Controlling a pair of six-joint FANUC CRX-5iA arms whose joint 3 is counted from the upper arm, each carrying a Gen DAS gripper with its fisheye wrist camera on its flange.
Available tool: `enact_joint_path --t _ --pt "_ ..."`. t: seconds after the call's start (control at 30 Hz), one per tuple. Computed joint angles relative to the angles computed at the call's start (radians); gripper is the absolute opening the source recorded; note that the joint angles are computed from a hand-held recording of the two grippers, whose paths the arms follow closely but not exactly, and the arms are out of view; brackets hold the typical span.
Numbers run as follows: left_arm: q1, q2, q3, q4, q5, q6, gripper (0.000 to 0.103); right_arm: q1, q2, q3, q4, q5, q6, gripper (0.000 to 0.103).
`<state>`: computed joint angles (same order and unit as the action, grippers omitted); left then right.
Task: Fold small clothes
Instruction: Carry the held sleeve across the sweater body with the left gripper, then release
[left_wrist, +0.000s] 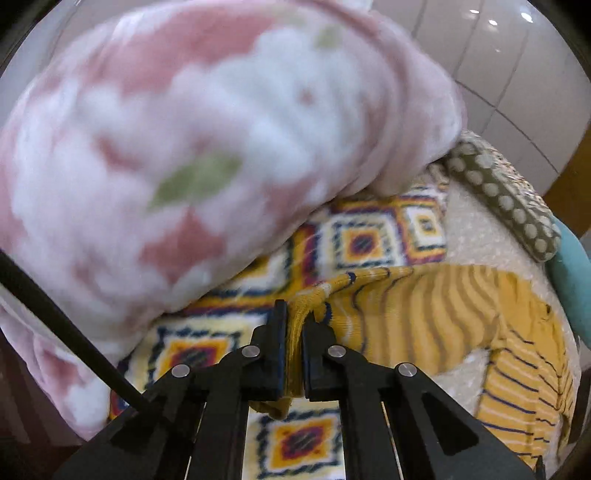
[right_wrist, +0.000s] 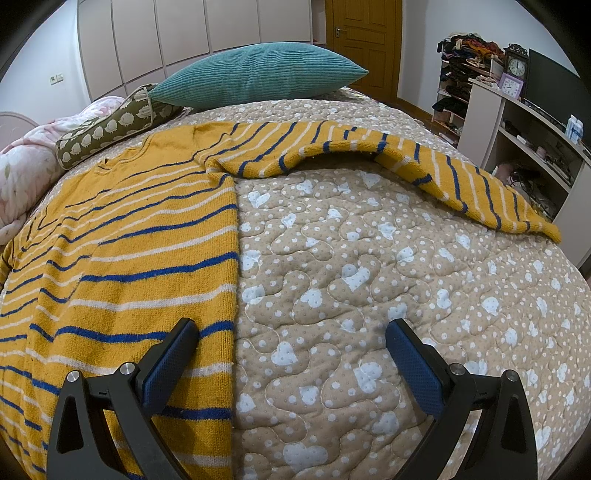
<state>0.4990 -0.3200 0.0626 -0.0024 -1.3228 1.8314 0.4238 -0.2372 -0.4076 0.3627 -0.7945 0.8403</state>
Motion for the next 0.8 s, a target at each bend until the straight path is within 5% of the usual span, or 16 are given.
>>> enact_joint_path --t 0.27,0.53,0.7,0.8 --pt "-0.318 0.164 0.171 0.037 0.025 0.041 0.006 -0.001 0.001 0.001 -0.002 0.0 0.002 0.103" --pt "-0.704 0.541 0.481 0.103 0.095 0.064 0.006 -0.011 -0.011 -0.002 -0.02 0.011 0.014 0.103" --pt "-0.809 0.725 0.62 0.229 0.16 -0.015 0.007 -0.02 -0.021 -0.003 -0.041 0.017 0.028 0.103" --pt "-0.833 0.763 0.643 0.271 0.164 -0.009 0.031 -0.023 -0.022 -0.002 -0.045 0.014 0.034 0.103"
